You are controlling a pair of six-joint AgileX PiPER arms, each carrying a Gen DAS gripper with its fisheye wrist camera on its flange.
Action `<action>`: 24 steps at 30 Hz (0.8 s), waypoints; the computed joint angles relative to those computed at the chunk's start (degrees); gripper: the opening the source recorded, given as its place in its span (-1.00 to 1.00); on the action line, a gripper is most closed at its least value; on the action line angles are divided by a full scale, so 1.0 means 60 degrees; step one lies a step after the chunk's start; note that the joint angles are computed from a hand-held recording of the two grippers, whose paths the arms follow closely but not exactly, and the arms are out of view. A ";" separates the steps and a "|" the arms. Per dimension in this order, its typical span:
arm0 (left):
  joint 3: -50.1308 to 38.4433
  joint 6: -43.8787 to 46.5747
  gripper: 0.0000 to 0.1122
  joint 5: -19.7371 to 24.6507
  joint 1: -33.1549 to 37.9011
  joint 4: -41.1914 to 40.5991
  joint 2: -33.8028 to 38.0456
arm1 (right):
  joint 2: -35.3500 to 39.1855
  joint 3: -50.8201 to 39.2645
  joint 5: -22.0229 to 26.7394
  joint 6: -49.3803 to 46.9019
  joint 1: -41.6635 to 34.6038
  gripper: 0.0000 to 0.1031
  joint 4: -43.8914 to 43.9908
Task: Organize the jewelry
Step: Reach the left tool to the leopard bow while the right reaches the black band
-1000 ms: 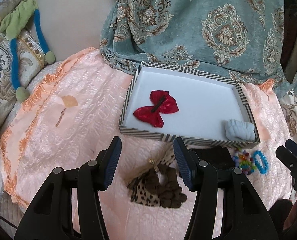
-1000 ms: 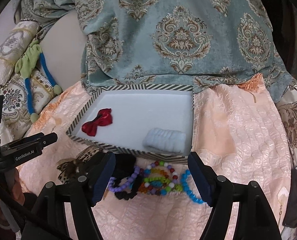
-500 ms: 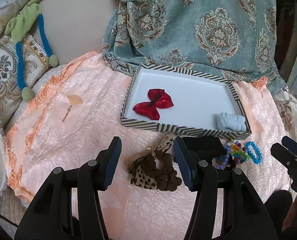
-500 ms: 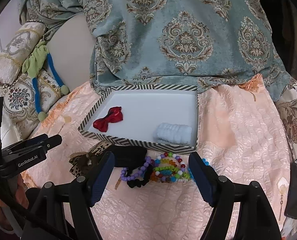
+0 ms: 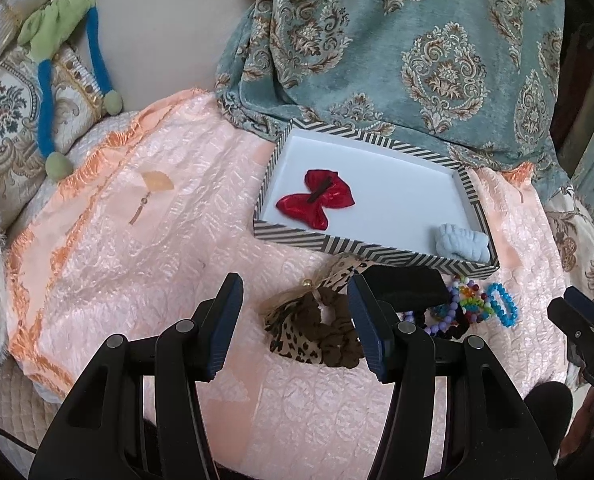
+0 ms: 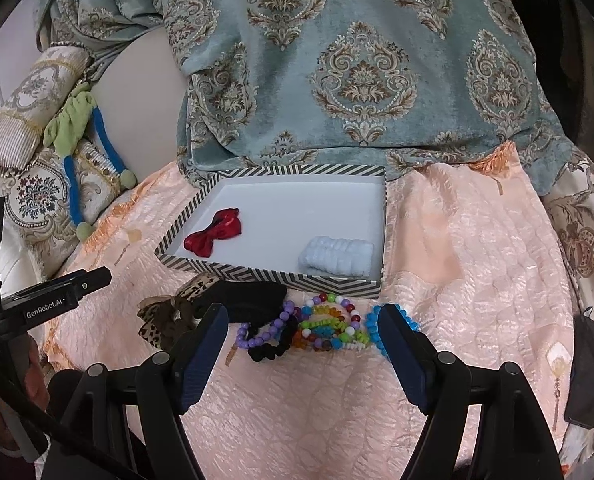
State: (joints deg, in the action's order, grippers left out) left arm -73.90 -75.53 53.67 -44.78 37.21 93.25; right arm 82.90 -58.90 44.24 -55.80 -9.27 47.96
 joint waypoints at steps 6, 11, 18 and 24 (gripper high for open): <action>0.0392 0.0855 -0.03 -0.0881 0.0428 -0.1105 0.0038 | 0.0345 0.0002 0.0045 -0.0152 -0.0249 0.46 -0.0085; 0.0198 0.1981 -0.03 -0.1114 0.0583 -0.2086 0.0677 | 0.0820 -0.0078 -0.0016 -0.0092 -0.0585 0.46 -0.0379; -0.0237 0.2684 -0.03 -0.1145 0.0884 -0.2569 0.1546 | 0.1588 -0.0386 -0.0005 0.0061 -0.1033 0.46 -0.0706; -0.0497 0.2973 -0.03 -0.1219 0.1231 -0.2853 0.1973 | 0.2039 -0.0674 0.0244 -0.0027 -0.1138 0.46 -0.0684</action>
